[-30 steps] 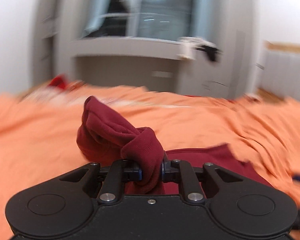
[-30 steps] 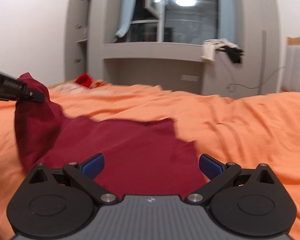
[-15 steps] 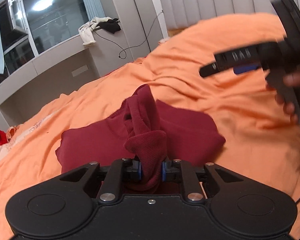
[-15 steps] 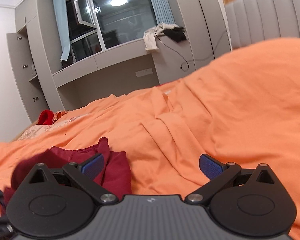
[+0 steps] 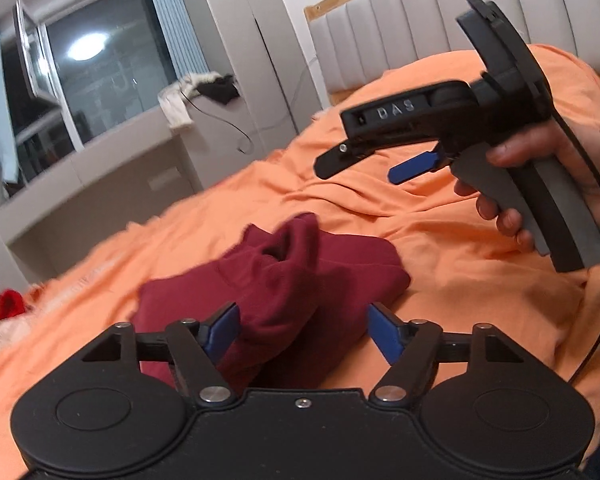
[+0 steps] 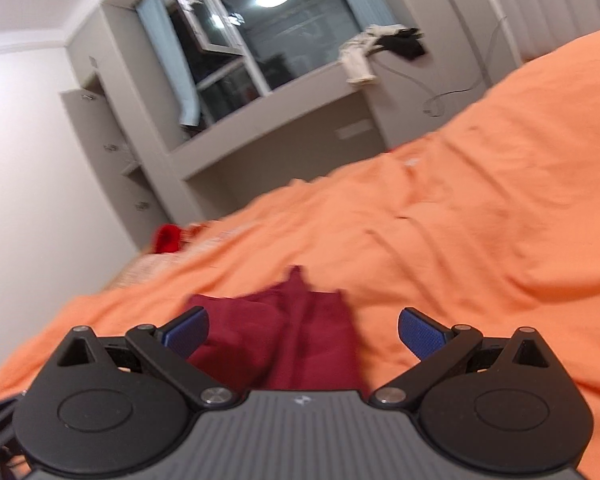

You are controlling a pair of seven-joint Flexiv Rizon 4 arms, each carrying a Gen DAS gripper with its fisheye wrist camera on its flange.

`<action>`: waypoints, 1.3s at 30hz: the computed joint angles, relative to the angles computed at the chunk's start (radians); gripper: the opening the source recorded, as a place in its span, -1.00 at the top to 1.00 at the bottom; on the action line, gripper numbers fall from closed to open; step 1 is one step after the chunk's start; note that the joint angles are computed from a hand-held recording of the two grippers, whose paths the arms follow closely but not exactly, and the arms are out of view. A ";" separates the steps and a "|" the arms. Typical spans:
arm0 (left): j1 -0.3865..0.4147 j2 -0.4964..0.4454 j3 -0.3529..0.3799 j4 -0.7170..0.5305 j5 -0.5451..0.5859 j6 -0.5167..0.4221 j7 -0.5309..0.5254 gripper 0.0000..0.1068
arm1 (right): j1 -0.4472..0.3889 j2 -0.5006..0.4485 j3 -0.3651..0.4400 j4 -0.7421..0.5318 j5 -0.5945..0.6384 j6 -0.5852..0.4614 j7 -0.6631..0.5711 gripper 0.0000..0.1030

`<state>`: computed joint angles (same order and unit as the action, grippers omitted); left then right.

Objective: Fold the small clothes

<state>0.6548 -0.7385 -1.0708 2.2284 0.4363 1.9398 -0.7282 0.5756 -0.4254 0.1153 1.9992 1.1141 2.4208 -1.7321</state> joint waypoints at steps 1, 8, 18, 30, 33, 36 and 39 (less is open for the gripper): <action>-0.017 0.008 0.028 0.003 0.006 0.042 0.001 -0.38 | -0.009 -0.005 0.013 0.009 -0.043 0.009 0.041 -1.00; -0.098 0.085 0.173 -0.028 0.013 0.108 -0.104 -0.33 | 0.026 -0.018 -0.023 0.016 -0.164 -0.058 0.162 -0.99; -0.121 0.072 0.248 -0.045 0.046 0.092 -0.153 0.46 | 0.186 0.041 -0.179 0.005 0.017 -0.273 -0.042 0.46; -0.137 0.052 0.296 -0.069 0.150 0.129 -0.227 0.58 | -0.011 0.007 0.013 0.139 -0.343 -0.099 0.382 -0.43; -0.140 0.051 0.303 -0.072 0.156 0.131 -0.228 0.58 | -0.041 -0.010 0.006 0.134 -0.412 -0.092 0.495 -0.53; -0.140 0.051 0.302 -0.073 0.159 0.128 -0.232 0.58 | -0.025 -0.018 -0.057 0.093 -0.422 -0.184 0.537 -0.38; -0.136 0.051 0.296 -0.073 0.160 0.122 -0.235 0.58 | 0.015 -0.033 -0.143 0.043 -0.409 -0.311 0.570 -0.06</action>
<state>0.5193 -0.6880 -0.7752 2.1550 0.5960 2.0620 -0.9629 0.5909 -0.4586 -0.0280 2.0423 0.7053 2.1096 -1.1619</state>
